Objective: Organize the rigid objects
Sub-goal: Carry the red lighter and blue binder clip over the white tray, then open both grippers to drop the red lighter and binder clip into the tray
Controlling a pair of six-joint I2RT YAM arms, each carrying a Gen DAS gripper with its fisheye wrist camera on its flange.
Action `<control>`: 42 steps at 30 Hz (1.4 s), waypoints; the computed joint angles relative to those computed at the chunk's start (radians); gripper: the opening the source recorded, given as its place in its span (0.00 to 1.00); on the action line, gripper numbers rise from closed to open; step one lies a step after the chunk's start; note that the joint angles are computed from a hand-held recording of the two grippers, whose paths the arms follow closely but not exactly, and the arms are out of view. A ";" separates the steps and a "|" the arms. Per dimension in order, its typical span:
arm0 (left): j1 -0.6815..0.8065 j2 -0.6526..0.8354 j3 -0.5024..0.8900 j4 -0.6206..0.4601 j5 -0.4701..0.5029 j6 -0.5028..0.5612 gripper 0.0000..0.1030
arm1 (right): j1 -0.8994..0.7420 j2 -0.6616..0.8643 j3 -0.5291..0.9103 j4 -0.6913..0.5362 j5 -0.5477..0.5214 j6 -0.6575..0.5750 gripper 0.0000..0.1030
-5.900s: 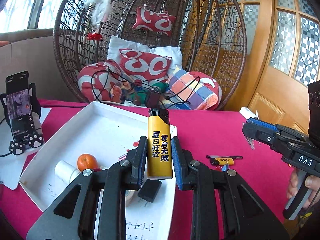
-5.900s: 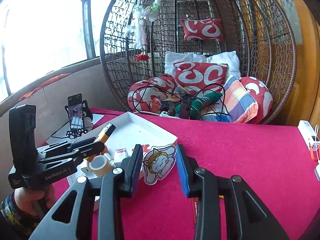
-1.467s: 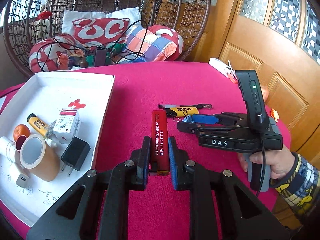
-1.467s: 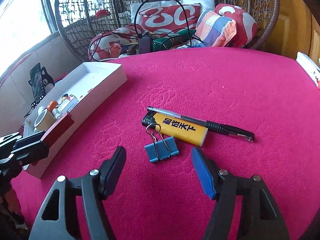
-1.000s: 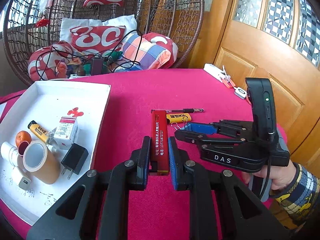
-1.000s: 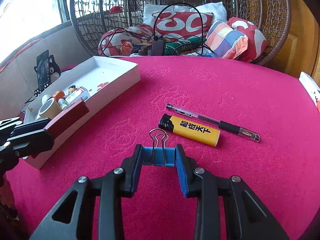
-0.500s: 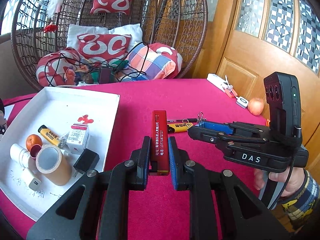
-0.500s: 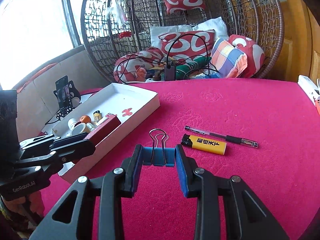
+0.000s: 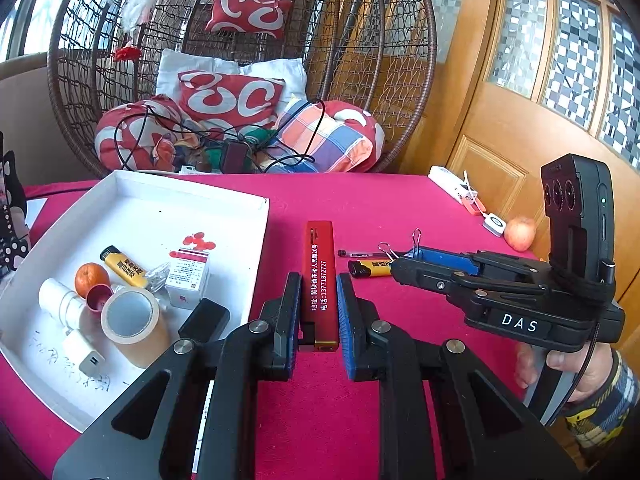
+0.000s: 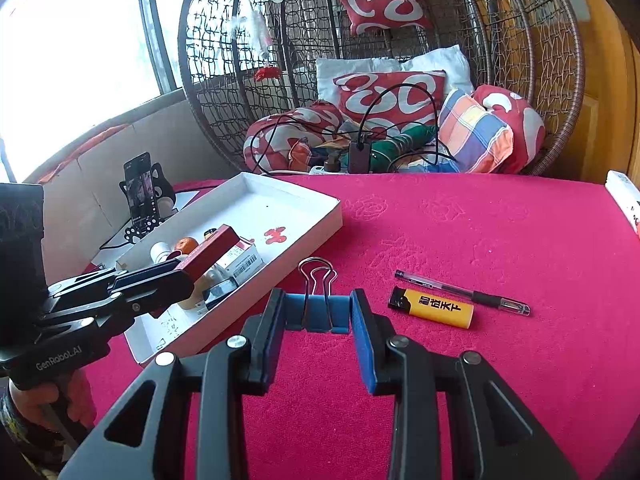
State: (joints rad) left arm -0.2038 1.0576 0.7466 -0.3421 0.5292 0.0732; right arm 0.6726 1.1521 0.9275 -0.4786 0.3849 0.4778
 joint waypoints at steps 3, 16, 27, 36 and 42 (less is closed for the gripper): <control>0.014 0.002 -0.001 0.001 0.012 0.004 0.16 | 0.007 0.012 0.007 0.002 0.002 -0.001 0.31; 0.180 0.216 0.197 0.040 0.022 0.006 0.16 | -0.003 0.138 0.155 0.023 -0.040 -0.071 0.31; 0.319 0.451 0.329 0.040 0.004 -0.017 0.16 | -0.007 0.465 0.441 0.060 -0.126 -0.119 0.31; 0.350 0.521 0.350 0.035 -0.011 -0.034 0.18 | 0.008 0.664 0.573 0.051 -0.107 -0.104 0.32; 0.371 0.438 0.237 0.128 -0.044 -0.136 0.92 | 0.023 0.627 0.502 0.082 -0.036 -0.071 0.92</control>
